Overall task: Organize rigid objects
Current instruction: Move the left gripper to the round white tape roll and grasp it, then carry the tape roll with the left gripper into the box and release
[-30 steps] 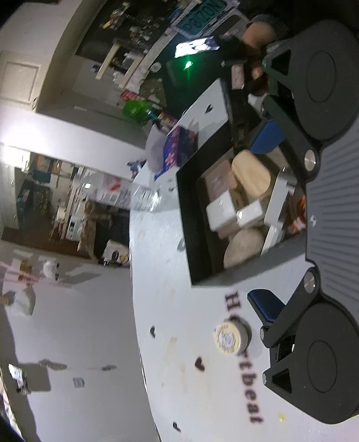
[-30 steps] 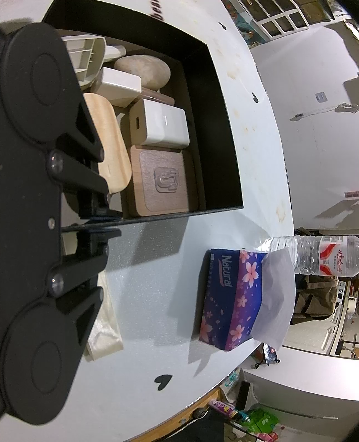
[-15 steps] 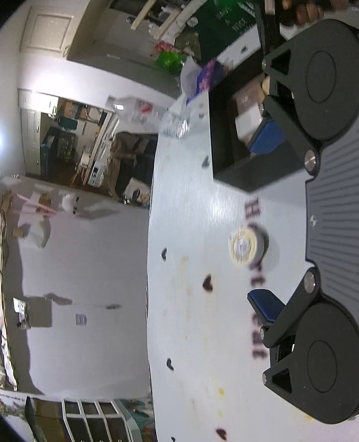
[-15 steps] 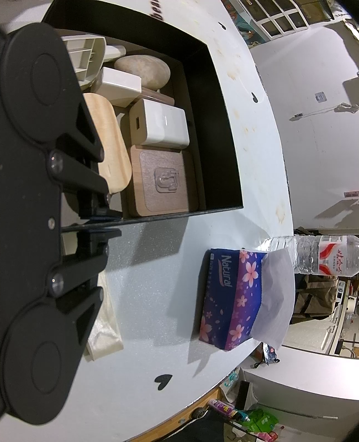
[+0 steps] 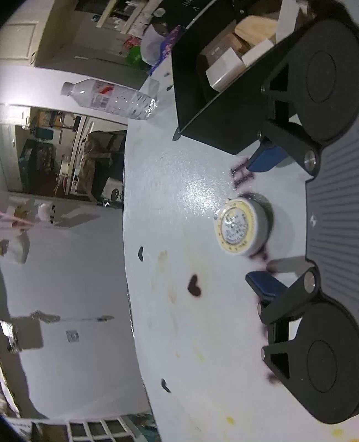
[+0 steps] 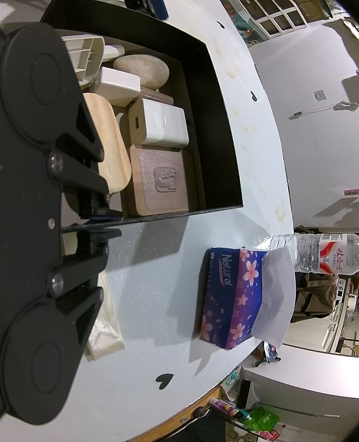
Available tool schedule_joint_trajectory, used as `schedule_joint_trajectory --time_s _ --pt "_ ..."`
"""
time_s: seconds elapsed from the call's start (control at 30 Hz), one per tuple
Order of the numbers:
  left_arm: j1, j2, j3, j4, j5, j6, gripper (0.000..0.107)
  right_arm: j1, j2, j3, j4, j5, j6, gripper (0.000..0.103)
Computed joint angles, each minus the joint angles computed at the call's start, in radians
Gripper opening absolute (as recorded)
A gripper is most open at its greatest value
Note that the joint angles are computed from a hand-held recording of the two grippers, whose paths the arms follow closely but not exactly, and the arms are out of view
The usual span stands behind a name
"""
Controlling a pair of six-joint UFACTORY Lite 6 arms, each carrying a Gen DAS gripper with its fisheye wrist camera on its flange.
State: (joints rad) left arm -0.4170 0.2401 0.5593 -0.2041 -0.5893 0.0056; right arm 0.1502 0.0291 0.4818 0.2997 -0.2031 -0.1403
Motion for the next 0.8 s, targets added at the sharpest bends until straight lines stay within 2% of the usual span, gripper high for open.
schedule_joint_trajectory --time_s 0.13,0.3,0.43,0.6,0.8 --pt "-0.012 0.081 0.072 -0.051 -0.013 0.056 0.072 -0.003 0.000 -0.002 -0.016 -0.001 0.016 0.006" --pt "-0.022 0.111 0.093 -0.111 -0.030 0.122 0.053 -0.004 0.000 -0.002 -0.024 -0.001 0.022 0.006" --pt "-0.022 0.092 0.082 -0.137 -0.018 0.131 0.053 -0.005 0.000 -0.002 -0.025 -0.001 0.024 0.006" --pt "-0.024 -0.070 -0.009 -0.135 0.006 0.088 0.053 -0.004 0.001 -0.002 -0.021 -0.002 0.018 0.006" --pt "-0.121 -0.355 -0.076 -0.131 0.162 0.105 0.053 -0.001 0.003 -0.002 -0.014 -0.004 0.010 0.006"
